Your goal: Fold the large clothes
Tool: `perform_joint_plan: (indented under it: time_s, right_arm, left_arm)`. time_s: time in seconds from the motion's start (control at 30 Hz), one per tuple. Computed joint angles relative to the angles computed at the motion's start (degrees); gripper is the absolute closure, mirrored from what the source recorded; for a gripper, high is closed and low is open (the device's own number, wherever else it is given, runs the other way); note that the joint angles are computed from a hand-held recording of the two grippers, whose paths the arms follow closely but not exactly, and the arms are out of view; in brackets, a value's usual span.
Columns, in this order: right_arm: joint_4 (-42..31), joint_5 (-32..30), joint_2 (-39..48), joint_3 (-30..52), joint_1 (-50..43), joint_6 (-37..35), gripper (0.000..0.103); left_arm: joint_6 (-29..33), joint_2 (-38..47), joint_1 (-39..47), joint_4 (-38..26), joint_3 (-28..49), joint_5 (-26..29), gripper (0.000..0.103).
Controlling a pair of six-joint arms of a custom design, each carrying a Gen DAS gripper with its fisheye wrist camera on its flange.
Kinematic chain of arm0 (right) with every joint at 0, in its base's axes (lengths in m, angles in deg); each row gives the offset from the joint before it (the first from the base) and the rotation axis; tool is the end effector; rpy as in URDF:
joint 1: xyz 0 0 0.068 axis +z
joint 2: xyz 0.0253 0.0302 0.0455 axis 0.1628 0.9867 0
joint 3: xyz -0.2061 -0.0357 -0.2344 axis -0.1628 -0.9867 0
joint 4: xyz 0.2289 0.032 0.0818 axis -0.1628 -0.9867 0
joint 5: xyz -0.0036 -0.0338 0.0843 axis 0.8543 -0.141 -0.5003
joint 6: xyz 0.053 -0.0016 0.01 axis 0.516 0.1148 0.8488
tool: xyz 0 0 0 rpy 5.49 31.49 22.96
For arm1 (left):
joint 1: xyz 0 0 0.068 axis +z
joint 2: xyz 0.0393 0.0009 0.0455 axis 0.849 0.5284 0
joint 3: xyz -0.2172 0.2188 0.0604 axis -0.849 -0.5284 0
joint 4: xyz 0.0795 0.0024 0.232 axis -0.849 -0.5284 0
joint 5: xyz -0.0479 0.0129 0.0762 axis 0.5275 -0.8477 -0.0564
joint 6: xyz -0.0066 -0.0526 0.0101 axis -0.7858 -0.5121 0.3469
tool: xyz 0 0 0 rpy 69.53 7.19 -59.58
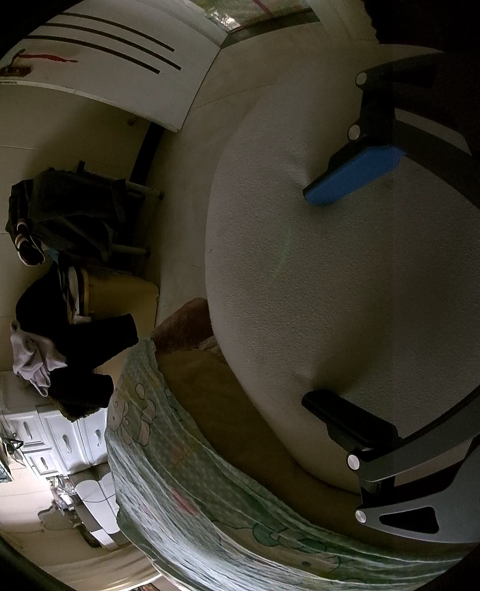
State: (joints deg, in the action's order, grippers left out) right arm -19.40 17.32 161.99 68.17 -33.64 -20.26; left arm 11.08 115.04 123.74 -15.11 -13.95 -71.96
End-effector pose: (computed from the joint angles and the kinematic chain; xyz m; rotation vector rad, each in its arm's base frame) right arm 0.1934 -0.1854 0.0842 1.1203 2.2743 -0.3825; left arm 0.1704 0.3798 0.0909 -1.3191 2.3101 0.5039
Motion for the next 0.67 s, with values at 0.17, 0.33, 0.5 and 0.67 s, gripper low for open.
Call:
perform_joint_plan:
  time_s: [0.17,0.33,0.5,0.67]
  right_arm:
    - [0.0,0.0,0.0,0.0,0.0,0.0,0.004]
    - [0.0,0.0,0.0,0.0,0.0,0.0,0.004]
    - [0.0,-0.1,0.1,0.0,0.0,0.0,0.004]
    - [0.1,-0.1,0.1,0.0,0.0,0.0,0.004]
  left_arm:
    - [0.2,0.3,0.3,0.8,-0.4,0.1,0.008]
    - [0.2,-0.2,0.2,2.3,-2.3,0.0,0.008]
    - [0.7,0.0,0.9,1.8,-1.7,0.5,0.008]
    - [0.6,0.1,0.7,1.6,-1.5,0.2,0.008]
